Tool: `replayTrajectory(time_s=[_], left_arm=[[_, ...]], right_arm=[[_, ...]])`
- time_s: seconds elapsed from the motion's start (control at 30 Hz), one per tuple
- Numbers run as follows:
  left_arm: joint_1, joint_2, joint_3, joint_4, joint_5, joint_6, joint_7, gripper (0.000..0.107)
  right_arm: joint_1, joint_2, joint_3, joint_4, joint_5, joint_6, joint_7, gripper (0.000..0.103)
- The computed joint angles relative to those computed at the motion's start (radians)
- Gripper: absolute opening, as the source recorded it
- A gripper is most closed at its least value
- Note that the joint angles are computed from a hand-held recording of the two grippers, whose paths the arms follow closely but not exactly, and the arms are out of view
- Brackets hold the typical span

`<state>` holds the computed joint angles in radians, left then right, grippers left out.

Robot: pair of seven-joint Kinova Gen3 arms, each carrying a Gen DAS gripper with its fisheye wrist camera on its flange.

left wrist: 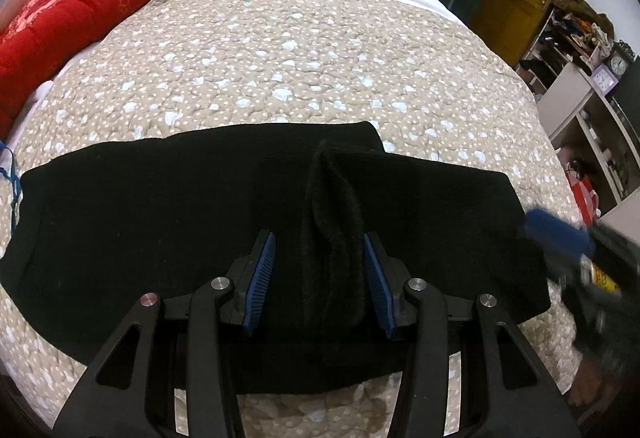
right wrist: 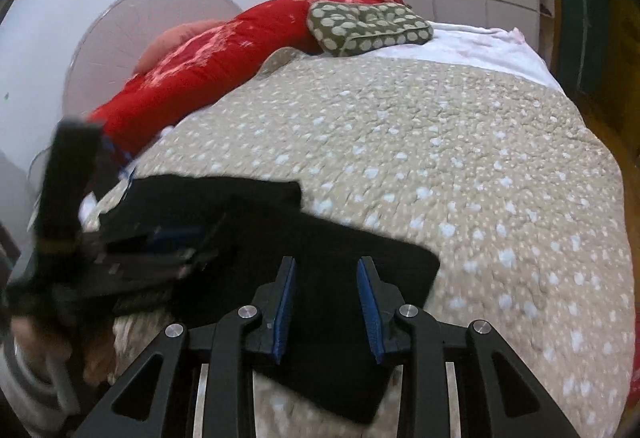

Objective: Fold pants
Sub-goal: 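Hold the folded end with the right gripper while the left gripper presses the fold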

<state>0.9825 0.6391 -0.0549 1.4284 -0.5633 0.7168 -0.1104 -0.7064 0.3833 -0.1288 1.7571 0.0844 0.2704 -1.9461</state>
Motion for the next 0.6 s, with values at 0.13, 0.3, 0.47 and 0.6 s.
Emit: replayTrajectory(time_s=[0.13,0.3,0.47,0.6], left_arm=[[0.006,-0.004,-0.007,0.015,-0.007,-0.017,0.018,0.045],[0.017,-0.003,-0.006,0.009,-0.012,0.004,0.028,0.046],[0.015,-0.016,0.000,0.028,-0.011,-0.005,0.043,0.046],[0.024,-0.007,0.000,0.017,-0.021,0.012,0.049,0.048]], right_arm=[[0.001,-0.008,-0.026,0.048,-0.004,0.000,0.021,0.030],[-0.031,-0.005,-0.001,0.060,0.002,0.004,-0.008,0.030],[-0.058,-0.053,0.036,0.081,0.028,-0.004,-0.046,0.030],[-0.008,-0.038,-0.003,0.090,0.012,0.012,-0.041,0.030]])
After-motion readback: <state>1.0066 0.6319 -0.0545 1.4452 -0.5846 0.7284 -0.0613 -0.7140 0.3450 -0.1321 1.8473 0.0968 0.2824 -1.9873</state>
